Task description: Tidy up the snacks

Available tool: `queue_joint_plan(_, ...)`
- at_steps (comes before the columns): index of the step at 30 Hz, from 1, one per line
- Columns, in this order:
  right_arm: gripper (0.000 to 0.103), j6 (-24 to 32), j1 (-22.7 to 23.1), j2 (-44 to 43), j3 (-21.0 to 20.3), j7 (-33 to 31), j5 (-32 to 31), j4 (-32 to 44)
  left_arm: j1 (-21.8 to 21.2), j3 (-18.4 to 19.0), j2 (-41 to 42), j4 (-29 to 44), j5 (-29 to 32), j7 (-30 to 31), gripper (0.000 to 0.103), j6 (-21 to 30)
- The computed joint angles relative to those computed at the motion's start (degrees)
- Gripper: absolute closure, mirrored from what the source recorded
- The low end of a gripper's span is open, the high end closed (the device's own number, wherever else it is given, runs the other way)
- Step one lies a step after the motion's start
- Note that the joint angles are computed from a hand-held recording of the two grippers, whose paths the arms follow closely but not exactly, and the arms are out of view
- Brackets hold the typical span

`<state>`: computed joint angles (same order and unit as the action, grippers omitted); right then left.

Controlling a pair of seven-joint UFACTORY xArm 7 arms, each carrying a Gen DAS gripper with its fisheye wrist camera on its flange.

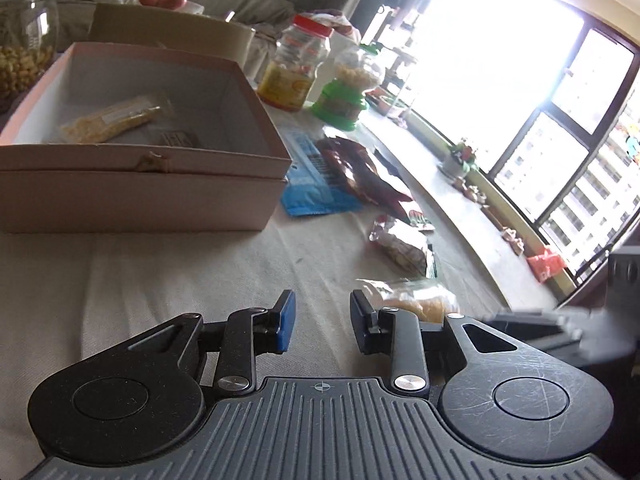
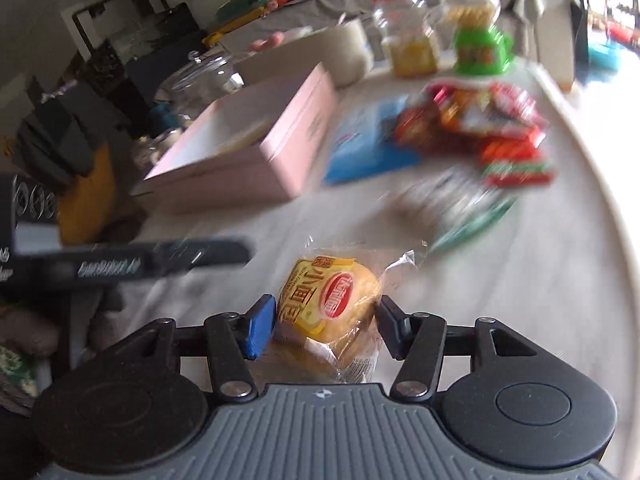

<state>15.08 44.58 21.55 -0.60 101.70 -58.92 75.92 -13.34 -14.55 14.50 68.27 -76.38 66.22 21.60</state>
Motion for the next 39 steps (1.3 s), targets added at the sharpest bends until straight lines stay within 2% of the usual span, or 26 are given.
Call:
queue_joint_plan(2,0.041,1.8,2.3,2.9,-0.5,1.0,-1.9,3.7,-0.1,0.2,-1.2,-1.0,-0.5,-0.3,0.069,-1.3)
queue_joint_plan(3,0.037,4.4,3.2,3.9,-0.3,-0.4,-2.0,5.4,-0.1,0.3,-1.9,-1.5,-0.5,-0.4,0.069,-1.8)
queue_joint_plan(6,0.034,8.4,4.7,4.3,-0.1,-3.7,-3.5,7.4,-0.1,0.8,-3.7,-2.8,-1.6,0.5,0.069,-2.8)
queue_joint_plan(8,0.028,10.8,5.9,3.1,-0.9,-1.2,-7.3,7.0,-0.2,1.1,-4.6,-3.4,-2.8,1.4,0.069,-2.8)
queue_joint_plan(10,0.027,14.7,6.8,1.2,-1.1,3.2,-11.3,5.6,-0.7,1.6,-4.6,-3.6,-2.4,0.6,0.069,-2.8)
queue_joint_plan(14,0.025,23.4,6.7,-4.0,0.5,9.7,-13.1,-1.1,-1.4,1.6,-3.6,-3.2,0.8,-1.6,0.069,-1.8)
queue_joint_plan(19,0.025,23.7,2.9,-8.4,3.4,18.8,-11.5,-9.0,-1.8,0.5,-3.2,-2.7,2.4,-1.5,0.069,0.3)
queue_joint_plan(21,0.025,24.7,2.4,-8.7,4.8,21.7,-13.8,-10.1,-2.2,0.2,-3.4,-2.8,3.2,-0.9,0.069,1.0)
queue_joint_plan(25,0.021,28.4,0.6,-5.5,8.2,15.9,-12.7,-6.1,-3.9,-0.5,-4.3,-3.8,5.1,0.2,0.069,-2.1)
queue_joint_plan(26,0.018,29.8,0.6,-4.3,8.8,14.2,-12.4,-4.7,-4.2,-0.7,-4.6,-4.1,5.3,0.5,0.069,-2.6)
queue_joint_plan(30,0.012,36.6,2.5,1.1,9.1,5.8,-10.4,1.6,-5.1,-1.0,-5.8,-5.3,7.0,1.1,0.069,-1.7)
queue_joint_plan(32,0.012,35.9,2.8,0.5,8.6,6.0,-10.5,0.9,-5.8,-1.1,-6.7,-6.2,7.5,2.2,0.069,-2.7)
queue_joint_plan(36,0.012,33.4,2.1,-3.9,7.8,11.8,-14.4,-3.6,-8.0,-0.8,-7.4,-8.4,13.8,-0.3,0.069,-9.3)
queue_joint_plan(39,0.012,33.9,0.0,-5.3,8.2,8.8,-17.3,-3.1,-7.4,-0.6,-7.4,-9.0,16.4,-4.5,0.069,-10.8)
